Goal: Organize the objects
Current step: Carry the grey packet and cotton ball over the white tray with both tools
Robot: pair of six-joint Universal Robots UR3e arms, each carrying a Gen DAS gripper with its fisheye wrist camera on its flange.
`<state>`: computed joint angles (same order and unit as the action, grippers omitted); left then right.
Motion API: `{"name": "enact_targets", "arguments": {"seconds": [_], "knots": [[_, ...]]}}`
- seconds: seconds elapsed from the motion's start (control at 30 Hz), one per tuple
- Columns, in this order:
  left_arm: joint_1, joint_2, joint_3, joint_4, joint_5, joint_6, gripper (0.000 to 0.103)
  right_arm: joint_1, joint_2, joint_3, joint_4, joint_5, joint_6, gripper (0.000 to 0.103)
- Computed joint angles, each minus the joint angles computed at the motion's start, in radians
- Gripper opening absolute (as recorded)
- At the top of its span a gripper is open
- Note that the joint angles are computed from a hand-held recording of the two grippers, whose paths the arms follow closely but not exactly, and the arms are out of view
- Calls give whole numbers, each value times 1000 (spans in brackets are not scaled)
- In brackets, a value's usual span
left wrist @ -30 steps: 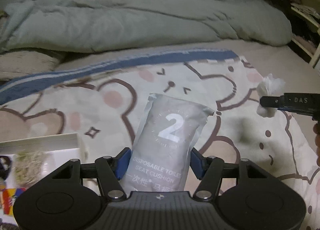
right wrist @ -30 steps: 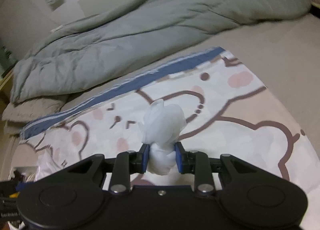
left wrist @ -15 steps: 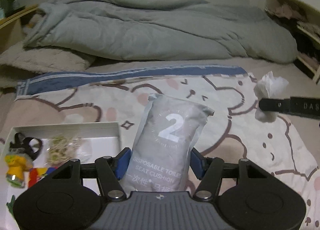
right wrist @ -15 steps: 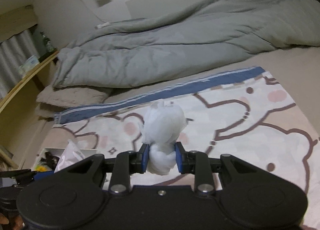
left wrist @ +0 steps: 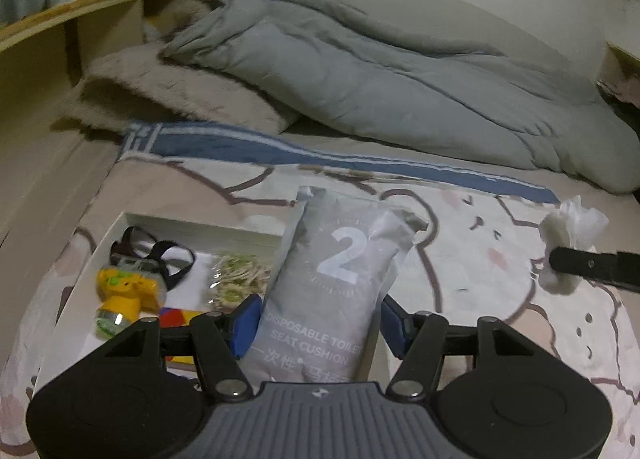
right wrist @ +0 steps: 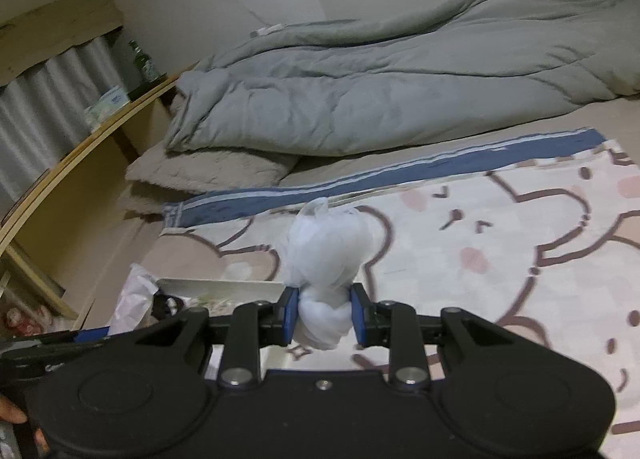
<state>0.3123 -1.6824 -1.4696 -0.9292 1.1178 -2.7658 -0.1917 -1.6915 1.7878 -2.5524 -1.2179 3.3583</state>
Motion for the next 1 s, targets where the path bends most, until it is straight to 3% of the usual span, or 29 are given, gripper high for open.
{"name": "enact_targets", "arguments": {"seconds": [0.13, 0.37, 0.5, 0.73, 1.0], "knots": [[12, -15, 8, -55, -8, 9, 63, 64, 66, -32, -38, 2, 31, 28], [1, -5, -32, -186, -31, 170, 63, 164, 204, -137, -48, -48, -1, 28], [11, -72, 3, -306, -86, 152, 63, 187, 263, -180, -51, -74, 0, 28], [6, -172, 40, -381, -112, 80, 63, 222, 346, -264, -34, -101, 10, 28], [8, -188, 30, -341, -80, 121, 63, 265, 479, -429, 22, -88, 6, 28]]}}
